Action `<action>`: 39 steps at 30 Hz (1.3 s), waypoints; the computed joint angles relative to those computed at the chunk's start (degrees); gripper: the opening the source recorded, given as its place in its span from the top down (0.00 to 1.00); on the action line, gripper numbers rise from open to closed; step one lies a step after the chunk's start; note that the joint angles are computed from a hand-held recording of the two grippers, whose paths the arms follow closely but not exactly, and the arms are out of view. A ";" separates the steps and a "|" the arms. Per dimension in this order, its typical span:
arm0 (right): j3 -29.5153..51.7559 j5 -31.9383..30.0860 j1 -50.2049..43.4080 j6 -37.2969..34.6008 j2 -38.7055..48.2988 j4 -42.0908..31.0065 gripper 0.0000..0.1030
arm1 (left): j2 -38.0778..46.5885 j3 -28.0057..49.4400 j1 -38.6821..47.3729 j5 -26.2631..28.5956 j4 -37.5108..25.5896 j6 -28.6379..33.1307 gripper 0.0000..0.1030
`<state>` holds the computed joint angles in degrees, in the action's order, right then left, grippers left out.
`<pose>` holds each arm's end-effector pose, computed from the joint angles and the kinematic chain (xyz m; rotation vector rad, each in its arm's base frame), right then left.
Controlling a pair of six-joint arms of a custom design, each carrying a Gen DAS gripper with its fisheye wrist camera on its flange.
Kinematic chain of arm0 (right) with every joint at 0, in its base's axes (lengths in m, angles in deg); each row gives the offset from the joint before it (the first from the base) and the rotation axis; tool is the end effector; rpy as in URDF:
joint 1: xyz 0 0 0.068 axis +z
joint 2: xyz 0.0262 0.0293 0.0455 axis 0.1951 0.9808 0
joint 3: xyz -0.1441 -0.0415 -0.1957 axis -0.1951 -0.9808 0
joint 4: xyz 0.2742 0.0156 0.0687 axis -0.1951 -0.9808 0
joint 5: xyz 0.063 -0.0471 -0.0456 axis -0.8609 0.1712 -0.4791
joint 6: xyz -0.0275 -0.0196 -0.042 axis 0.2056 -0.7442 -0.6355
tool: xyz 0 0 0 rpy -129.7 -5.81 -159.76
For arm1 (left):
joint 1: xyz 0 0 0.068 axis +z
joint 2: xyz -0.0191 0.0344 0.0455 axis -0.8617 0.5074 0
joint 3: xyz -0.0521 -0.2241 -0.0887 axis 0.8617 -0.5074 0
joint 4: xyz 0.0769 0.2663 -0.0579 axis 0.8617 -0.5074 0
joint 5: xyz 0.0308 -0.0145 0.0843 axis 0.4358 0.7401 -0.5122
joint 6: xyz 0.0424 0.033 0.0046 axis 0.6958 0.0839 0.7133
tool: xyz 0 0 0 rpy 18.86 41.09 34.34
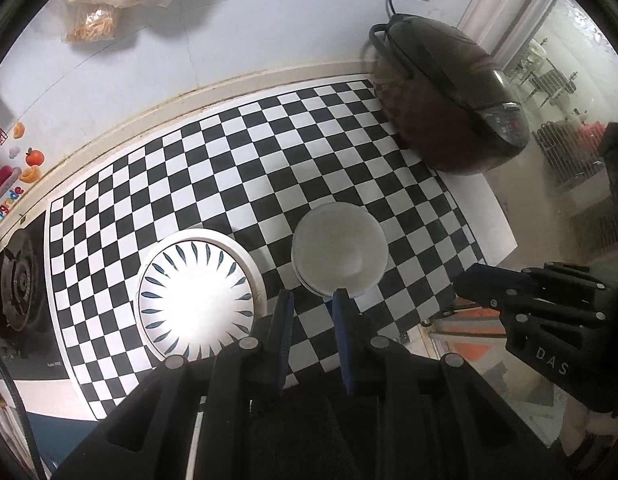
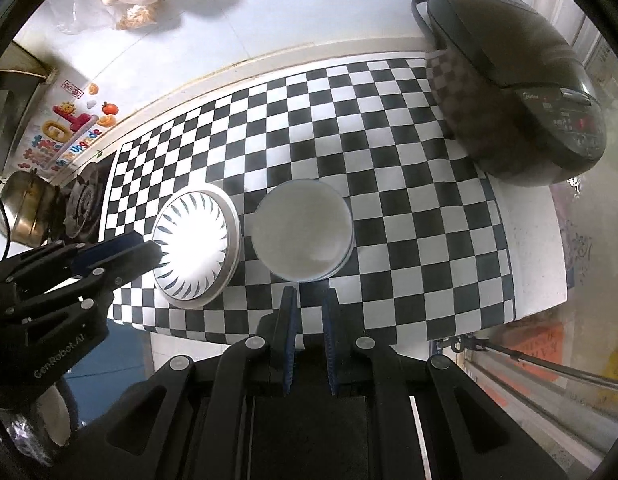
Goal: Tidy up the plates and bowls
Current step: 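Move both tools toward the next white bowl by the wall, then close both tools on the rim of the blue-dotted white bowl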
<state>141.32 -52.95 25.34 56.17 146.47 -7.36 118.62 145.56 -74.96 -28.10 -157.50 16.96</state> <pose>0.3131 0.0844 0.2899 -0.1290 2.8819 0.3164 0.3342 -0.0960 0.3151 0.2628 2.8198 -0.2252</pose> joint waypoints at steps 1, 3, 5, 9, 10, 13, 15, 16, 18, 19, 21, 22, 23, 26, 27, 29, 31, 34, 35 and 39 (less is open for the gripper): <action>-0.07 -0.08 -0.14 0.06 -0.33 -0.13 0.85 | -0.36 -0.19 -0.20 -0.22 0.13 -0.11 0.82; -0.03 0.07 -0.34 -0.05 -0.62 -0.39 0.85 | -0.72 -0.28 -0.48 -0.51 0.19 -0.08 0.82; -0.01 0.18 -0.66 -0.29 -0.80 -0.54 0.85 | -1.08 -0.45 -0.64 -0.64 0.70 -0.31 0.79; 0.10 -0.44 -1.83 -0.43 -0.08 -0.73 0.73 | -1.02 -1.20 -0.35 0.13 2.51 -0.96 0.65; 0.09 -0.95 -2.37 -0.49 0.35 -0.72 0.65 | -0.75 -1.34 -0.10 0.71 2.86 -1.19 0.62; -0.44 -2.94 -4.07 -1.02 1.69 0.02 0.34 | 1.59 -1.05 1.34 3.66 3.64 -2.29 0.61; -0.73 -3.60 -4.91 -1.32 3.10 0.59 0.24 | 4.44 -0.08 2.49 5.65 3.84 -3.28 0.61; -1.03 -4.25 -5.47 -1.43 3.91 1.21 0.22 | 5.67 0.37 2.90 6.23 3.84 -3.81 0.61; -1.35 -5.10 -6.27 -1.71 5.48 2.22 0.20 | 9.71 2.08 4.35 8.45 3.89 -4.79 0.61; -1.63 -5.77 -6.74 -1.95 6.48 3.14 0.19 | 11.50 2.99 4.86 9.31 3.55 -5.19 0.61; -1.95 -6.34 -7.41 -2.09 8.86 4.79 0.17 | 17.33 6.40 6.30 12.68 2.08 -5.51 0.61; -2.14 -7.64 -8.12 -2.22 10.64 6.10 0.17 | 20.19 8.36 6.72 13.85 0.84 -5.62 0.61; -2.00 -8.33 -8.53 -2.18 11.93 6.81 0.17 | 23.39 10.51 7.25 15.96 -0.39 -5.74 0.61; -0.93 -9.79 -9.52 -1.74 16.79 9.14 0.17 | 29.82 15.15 7.71 16.67 -2.08 -6.08 0.61; -0.19 -10.09 -9.78 -1.54 18.64 9.79 0.17 | 32.14 16.86 7.88 17.02 -2.57 -6.39 0.61; 1.47 -11.04 -10.07 -1.79 21.83 10.43 0.17 | 36.45 20.76 8.03 17.51 -4.18 -6.44 0.61; 3.46 -11.23 -10.05 -1.82 25.14 10.72 0.17 | 39.25 23.77 8.01 17.85 -5.40 -6.50 0.61; 6.88 -12.35 -9.82 -2.01 30.27 10.33 0.17 | 43.57 29.07 7.78 18.22 -7.44 -6.09 0.61; 8.07 -12.84 -9.65 -2.28 31.94 10.06 0.17 | 45.02 30.84 7.75 18.57 -8.13 -6.17 0.61; 11.71 -14.18 -8.91 -2.23 37.08 9.72 0.17 | 51.62 39.70 7.65 19.32 -12.62 -5.10 0.61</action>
<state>153.03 -67.13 16.44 53.94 183.55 2.37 170.24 185.25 -67.31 -8.78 -170.12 11.86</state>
